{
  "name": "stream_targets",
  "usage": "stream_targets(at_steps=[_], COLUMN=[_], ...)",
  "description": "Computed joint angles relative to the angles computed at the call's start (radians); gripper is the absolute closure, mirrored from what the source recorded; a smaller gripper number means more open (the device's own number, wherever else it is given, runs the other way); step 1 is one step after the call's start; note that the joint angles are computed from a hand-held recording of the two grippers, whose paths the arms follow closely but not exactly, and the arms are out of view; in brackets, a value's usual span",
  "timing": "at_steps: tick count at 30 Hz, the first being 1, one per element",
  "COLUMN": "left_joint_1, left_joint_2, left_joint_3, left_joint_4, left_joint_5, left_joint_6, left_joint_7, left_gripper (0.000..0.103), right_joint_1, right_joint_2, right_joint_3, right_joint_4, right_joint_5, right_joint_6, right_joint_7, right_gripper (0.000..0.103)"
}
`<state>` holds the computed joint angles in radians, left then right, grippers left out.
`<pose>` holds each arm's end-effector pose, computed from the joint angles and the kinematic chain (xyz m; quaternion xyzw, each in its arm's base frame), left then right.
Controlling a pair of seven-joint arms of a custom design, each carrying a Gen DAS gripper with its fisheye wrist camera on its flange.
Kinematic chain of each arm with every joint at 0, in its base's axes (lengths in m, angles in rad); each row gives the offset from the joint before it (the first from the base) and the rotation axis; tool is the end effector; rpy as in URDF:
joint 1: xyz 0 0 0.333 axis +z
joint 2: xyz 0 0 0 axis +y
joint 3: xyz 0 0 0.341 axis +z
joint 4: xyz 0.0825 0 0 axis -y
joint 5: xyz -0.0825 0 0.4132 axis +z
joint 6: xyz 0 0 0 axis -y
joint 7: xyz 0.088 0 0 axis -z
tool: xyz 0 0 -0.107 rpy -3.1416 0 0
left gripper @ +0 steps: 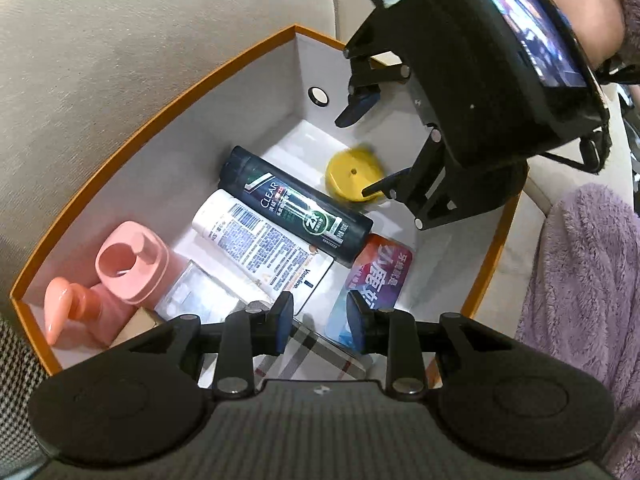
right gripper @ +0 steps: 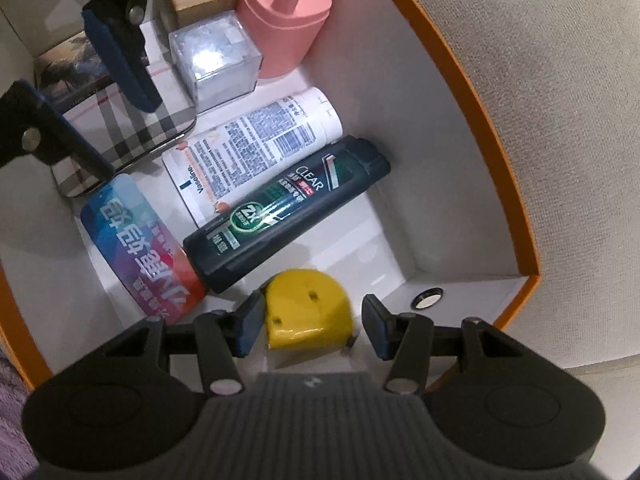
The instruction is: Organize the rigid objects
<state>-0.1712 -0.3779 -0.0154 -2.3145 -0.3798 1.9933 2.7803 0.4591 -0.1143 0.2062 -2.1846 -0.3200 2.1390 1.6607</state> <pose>0.4494 -0.1086 0.5117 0.1583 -0.9720 0.1727 0.0193 0.4332 0.3255 0.4559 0.9042 -0.3991 0.1490 0.0299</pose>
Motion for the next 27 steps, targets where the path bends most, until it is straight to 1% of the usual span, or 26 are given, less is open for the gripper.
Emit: stream_targets(at_steps=[3,7,9,12,15,16,17,18,20,21,22,24,26,27], left_joint_1=[0.002,-0.002,-0.002,-0.005,-0.011,-0.016,-0.021,-0.025,-0.033,-0.036,-0.04,-0.044,-0.042,-0.039], left_joint_2=[-0.027,-0.079,-0.117,-0.198,-0.283,-0.311,-0.34,-0.372,-0.431,-0.468,-0.499,-0.567,-0.622,-0.653], left_joint_3=[0.004,0.028,0.041,0.062,0.087,0.096,0.107,0.117,0.136,0.145,0.154,0.167,0.178,0.182], left_joint_4=[-0.016,-0.043,-0.059,-0.101,-0.142,-0.155,-0.167,-0.181,-0.208,-0.227,-0.243,-0.281,-0.309,-0.325], left_joint_5=[-0.014,-0.061,-0.081,-0.106,-0.128,-0.133,-0.137,-0.143,-0.155,-0.163,-0.165,-0.168,-0.159,-0.157], left_joint_6=[0.012,0.024,0.03,0.063,0.104,0.119,0.13,0.143,0.172,0.195,0.216,0.268,0.301,0.321], left_joint_7=[-0.012,-0.027,-0.039,-0.06,-0.091,-0.098,-0.105,-0.117,-0.145,-0.16,-0.172,-0.206,-0.256,-0.285], left_gripper=[0.067,0.066,0.065,0.061,0.052,0.048,0.041,0.038,0.025,0.023,0.018,0.014,0.011,0.01], right_joint_1=[0.004,0.004,0.002,-0.004,-0.018,-0.024,-0.03,-0.036,-0.05,-0.057,-0.065,-0.081,-0.099,-0.112], right_joint_2=[-0.024,-0.084,-0.125,-0.189,-0.259,-0.282,-0.31,-0.335,-0.388,-0.412,-0.432,-0.476,-0.51,-0.529], right_joint_3=[0.006,0.022,0.034,0.058,0.098,0.112,0.127,0.144,0.18,0.201,0.222,0.27,0.319,0.352], right_joint_4=[-0.002,-0.013,-0.025,-0.041,-0.064,-0.069,-0.077,-0.086,-0.106,-0.113,-0.122,-0.136,-0.142,-0.143], right_joint_5=[-0.006,-0.016,-0.013,-0.007,-0.019,-0.02,-0.019,-0.021,-0.028,-0.035,-0.046,-0.071,-0.098,-0.115], right_joint_6=[-0.014,-0.026,-0.018,-0.008,0.012,0.017,0.026,0.036,0.052,0.057,0.067,0.08,0.078,0.07], right_joint_7=[0.011,0.038,0.077,0.151,0.269,0.317,0.374,0.429,0.535,0.585,0.633,0.731,0.822,0.881], right_gripper=[0.047,0.046,0.046,0.044,0.043,0.041,0.04,0.036,0.033,0.031,0.029,0.029,0.027,0.022])
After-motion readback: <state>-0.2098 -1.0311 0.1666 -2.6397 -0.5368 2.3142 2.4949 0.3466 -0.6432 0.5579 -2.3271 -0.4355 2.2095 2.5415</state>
